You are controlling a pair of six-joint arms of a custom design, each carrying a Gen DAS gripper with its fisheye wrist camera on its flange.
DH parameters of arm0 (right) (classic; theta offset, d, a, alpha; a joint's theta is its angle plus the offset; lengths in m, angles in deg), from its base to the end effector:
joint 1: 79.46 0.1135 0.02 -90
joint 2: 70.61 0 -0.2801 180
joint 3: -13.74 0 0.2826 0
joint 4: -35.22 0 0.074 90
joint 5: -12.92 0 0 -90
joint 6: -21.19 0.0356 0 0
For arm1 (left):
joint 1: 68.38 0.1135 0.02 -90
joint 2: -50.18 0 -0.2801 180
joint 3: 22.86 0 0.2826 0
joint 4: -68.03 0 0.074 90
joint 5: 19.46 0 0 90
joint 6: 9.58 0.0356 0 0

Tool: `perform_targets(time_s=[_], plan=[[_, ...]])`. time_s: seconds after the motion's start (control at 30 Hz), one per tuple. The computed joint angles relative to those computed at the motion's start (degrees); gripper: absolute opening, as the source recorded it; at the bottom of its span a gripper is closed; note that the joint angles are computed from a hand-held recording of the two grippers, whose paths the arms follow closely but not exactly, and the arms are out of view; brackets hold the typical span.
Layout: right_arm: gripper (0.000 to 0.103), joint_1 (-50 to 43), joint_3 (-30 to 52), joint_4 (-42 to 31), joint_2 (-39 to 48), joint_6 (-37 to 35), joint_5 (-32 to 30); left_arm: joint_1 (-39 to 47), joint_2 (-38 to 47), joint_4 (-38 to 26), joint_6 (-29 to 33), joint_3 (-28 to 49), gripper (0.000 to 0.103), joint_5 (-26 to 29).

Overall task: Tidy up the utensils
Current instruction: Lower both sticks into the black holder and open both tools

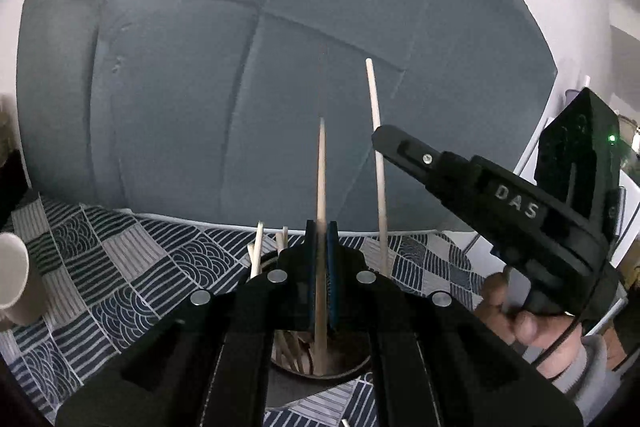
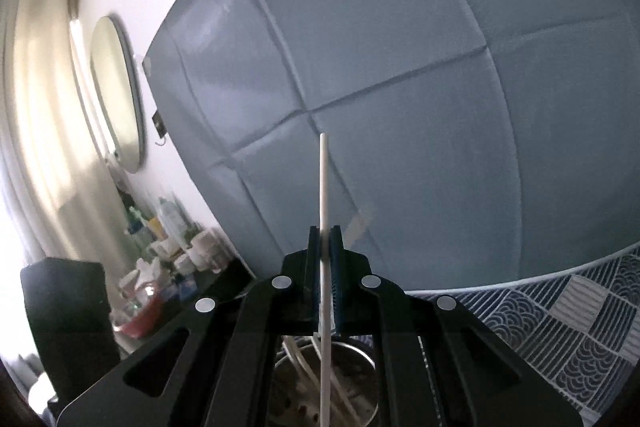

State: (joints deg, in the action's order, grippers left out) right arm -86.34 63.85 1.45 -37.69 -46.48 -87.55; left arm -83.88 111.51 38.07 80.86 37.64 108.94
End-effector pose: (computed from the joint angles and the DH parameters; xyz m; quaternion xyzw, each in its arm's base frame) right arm 0.1590 -0.0127 0.3181 0.1485 0.7863 0.1525 0.5800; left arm 0.2405 -0.0896 0.3030 0.2747 0.7906 -0.3446 0.4250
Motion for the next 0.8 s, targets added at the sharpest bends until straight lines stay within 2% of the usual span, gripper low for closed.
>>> perform_targets(time_s=[0.17,0.27,0.33,0.7,0.8], plan=[[0.005,3.0,-4.0,0.9,-2.5,1.9,4.3,-1.1,-2.6,0.8,0.1,-3.5,0.005,-1.8],[0.005,1.7,-5.6,0.8,-4.3,4.1,3.6,-1.1,-2.7,-0.5,1.1,-3.8,0.005,-2.1],[0.005,0.6,-5.5,0.8,-4.5,4.8,2.4,-0.2,-3.4,-1.1,1.4,-3.8,0.005,-1.3],[0.005,3.9,-4.1,2.4,-3.6,5.6,7.1,3.7,-6.2,-6.7,4.4,-4.0,0.005,0.6],[0.005,4.8,-3.7,1.9,-3.0,4.8,8.0,6.4,-6.5,-10.1,5.8,-2.7,0.005,3.0]])
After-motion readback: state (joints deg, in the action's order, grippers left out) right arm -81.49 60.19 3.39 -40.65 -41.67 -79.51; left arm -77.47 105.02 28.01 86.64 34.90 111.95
